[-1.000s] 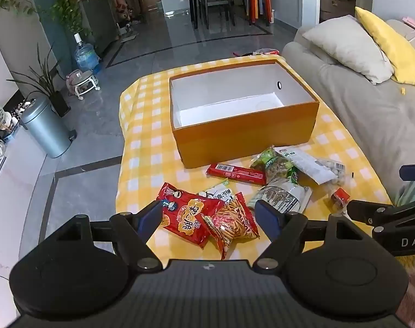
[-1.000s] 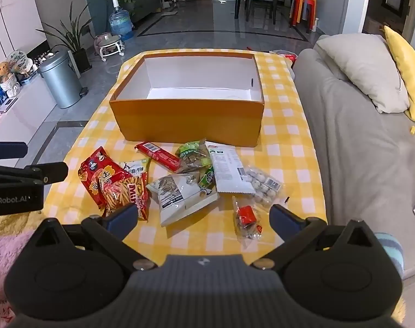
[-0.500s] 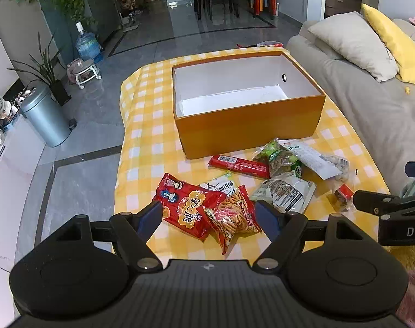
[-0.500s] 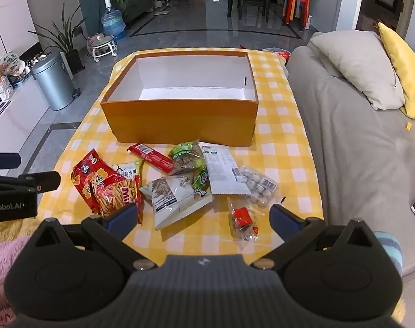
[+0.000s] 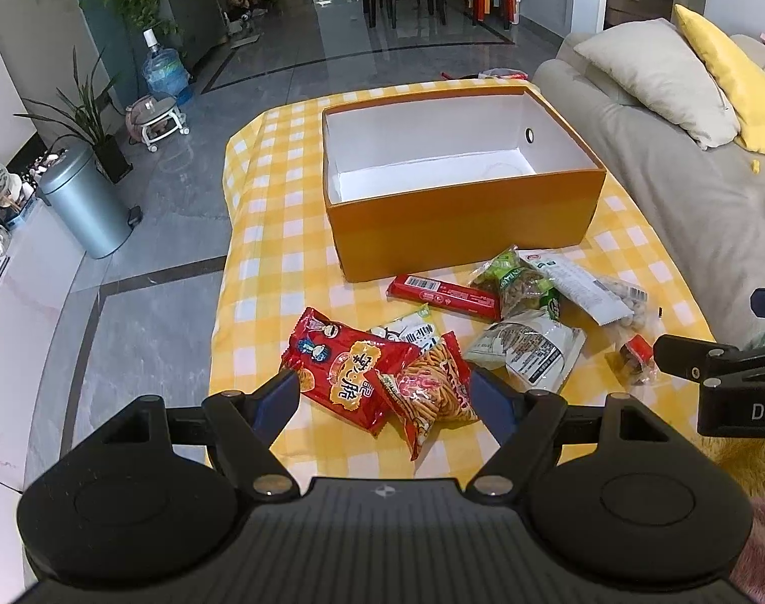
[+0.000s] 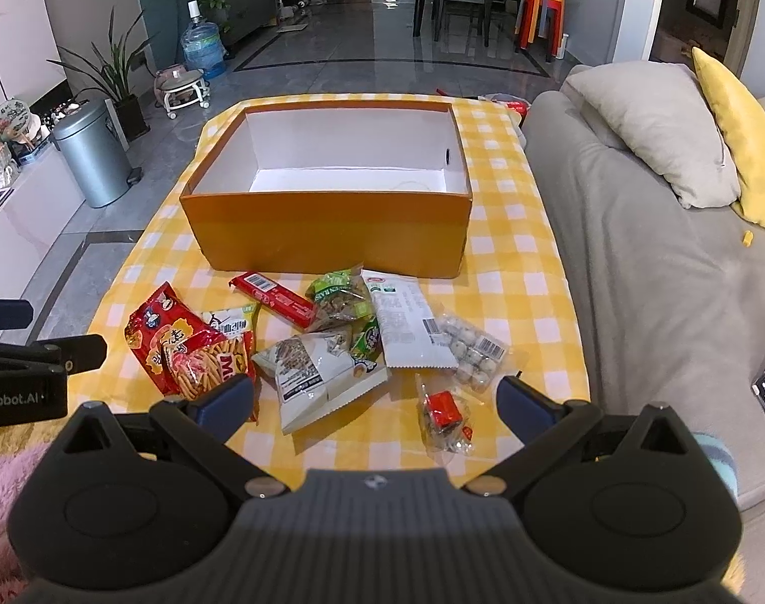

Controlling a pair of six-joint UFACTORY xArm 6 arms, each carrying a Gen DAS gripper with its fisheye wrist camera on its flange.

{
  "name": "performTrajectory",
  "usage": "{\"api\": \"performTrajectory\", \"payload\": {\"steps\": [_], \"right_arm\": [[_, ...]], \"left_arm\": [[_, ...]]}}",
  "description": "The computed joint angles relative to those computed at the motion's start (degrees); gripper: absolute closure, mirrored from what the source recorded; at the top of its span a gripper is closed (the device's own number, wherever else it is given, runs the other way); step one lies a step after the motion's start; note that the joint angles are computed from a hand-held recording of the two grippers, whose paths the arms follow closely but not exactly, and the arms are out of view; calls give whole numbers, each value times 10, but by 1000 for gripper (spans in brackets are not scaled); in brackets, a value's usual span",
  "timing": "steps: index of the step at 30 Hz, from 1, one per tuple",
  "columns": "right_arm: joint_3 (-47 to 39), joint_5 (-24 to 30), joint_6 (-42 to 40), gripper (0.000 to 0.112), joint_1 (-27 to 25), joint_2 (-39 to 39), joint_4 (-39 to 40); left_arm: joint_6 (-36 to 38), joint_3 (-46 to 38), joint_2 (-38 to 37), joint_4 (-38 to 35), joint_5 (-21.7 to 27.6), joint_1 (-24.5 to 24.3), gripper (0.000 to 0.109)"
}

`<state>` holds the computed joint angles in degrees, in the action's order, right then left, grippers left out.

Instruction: Organize snacks

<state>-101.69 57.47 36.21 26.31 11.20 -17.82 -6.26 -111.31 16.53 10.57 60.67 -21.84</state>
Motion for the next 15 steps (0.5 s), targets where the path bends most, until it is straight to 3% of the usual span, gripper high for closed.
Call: {"api": "performTrajectory", "payload": {"steps": [15], "right_arm": [[-8,7,6,13,2,4,-8]], "left_arm": [[0,5,-2,-1,-3,0,18]]}}
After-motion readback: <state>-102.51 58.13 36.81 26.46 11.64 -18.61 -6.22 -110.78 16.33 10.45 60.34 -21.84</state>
